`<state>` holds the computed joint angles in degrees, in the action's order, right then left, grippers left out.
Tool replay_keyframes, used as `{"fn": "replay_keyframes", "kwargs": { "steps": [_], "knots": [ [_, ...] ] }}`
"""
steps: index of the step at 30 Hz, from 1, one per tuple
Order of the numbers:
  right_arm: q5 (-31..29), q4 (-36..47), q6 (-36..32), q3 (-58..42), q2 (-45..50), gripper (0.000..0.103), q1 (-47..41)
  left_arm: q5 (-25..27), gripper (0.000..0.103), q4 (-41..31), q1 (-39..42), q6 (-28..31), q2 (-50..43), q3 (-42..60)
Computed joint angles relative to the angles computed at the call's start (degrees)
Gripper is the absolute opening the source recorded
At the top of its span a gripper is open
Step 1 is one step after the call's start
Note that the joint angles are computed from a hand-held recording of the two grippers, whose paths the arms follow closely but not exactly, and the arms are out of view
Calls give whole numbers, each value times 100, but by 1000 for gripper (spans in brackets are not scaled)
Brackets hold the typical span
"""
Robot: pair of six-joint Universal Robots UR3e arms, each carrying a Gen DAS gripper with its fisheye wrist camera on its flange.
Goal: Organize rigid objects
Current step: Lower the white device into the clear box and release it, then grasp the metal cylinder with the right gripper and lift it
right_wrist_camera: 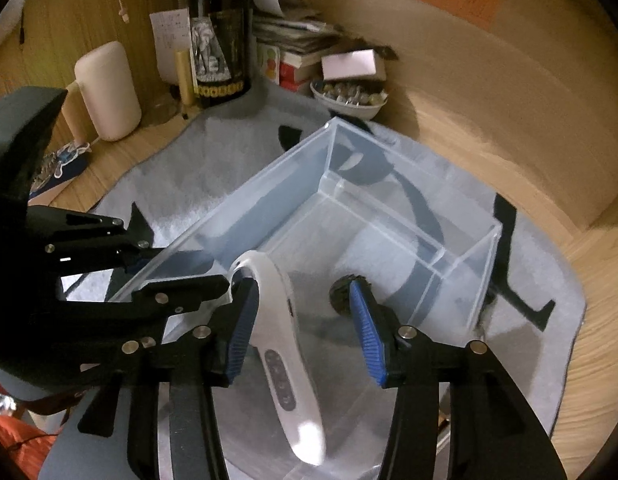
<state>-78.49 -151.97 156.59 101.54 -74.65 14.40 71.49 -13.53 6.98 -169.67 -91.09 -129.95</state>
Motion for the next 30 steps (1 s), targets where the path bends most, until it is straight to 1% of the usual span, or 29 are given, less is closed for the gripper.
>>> {"fn": "replay_keyframes", "kwargs": {
  "steps": [3, 4, 6, 8, 12, 14, 16, 19, 25, 30],
  "knots": [
    [85, -187, 21, 184, -187, 45, -97, -1, 16, -15, 12, 20, 44, -17],
    [118, -280, 42, 270, -272, 47, -140, 1, 16, -18, 14, 23, 54, -22],
    [189, -520, 106, 474, -452, 54, -239, 13, 16, -15, 11, 24, 61, -26],
    [224, -858, 212, 724, -670, 64, -337, 26, 16, -6, 7, 22, 65, -34],
    [233, -1528, 463, 1229, -1149, 74, -607, 43, 16, 0, -10, 11, 78, -47],
    [202, -1830, 596, 1437, -1338, 84, -774, 47, 16, 0, -11, 15, 78, -46],
    [204, -2117, 759, 1672, -1540, 84, -1001, 43, 16, -1, -7, 16, 78, -47],
    [305, -2130, 886, 1828, -1723, 84, -1410, 72, 16, -7, -21, 19, 98, -57],
    [171, -1936, 1051, 1981, -1570, 84, -2022, 83, 16, -7, -20, 29, 123, -79],
    [163, -1788, 945, 2411, -1358, 84, -2429, 111, 16, -24, -33, 38, 141, -80]
  ]
}}
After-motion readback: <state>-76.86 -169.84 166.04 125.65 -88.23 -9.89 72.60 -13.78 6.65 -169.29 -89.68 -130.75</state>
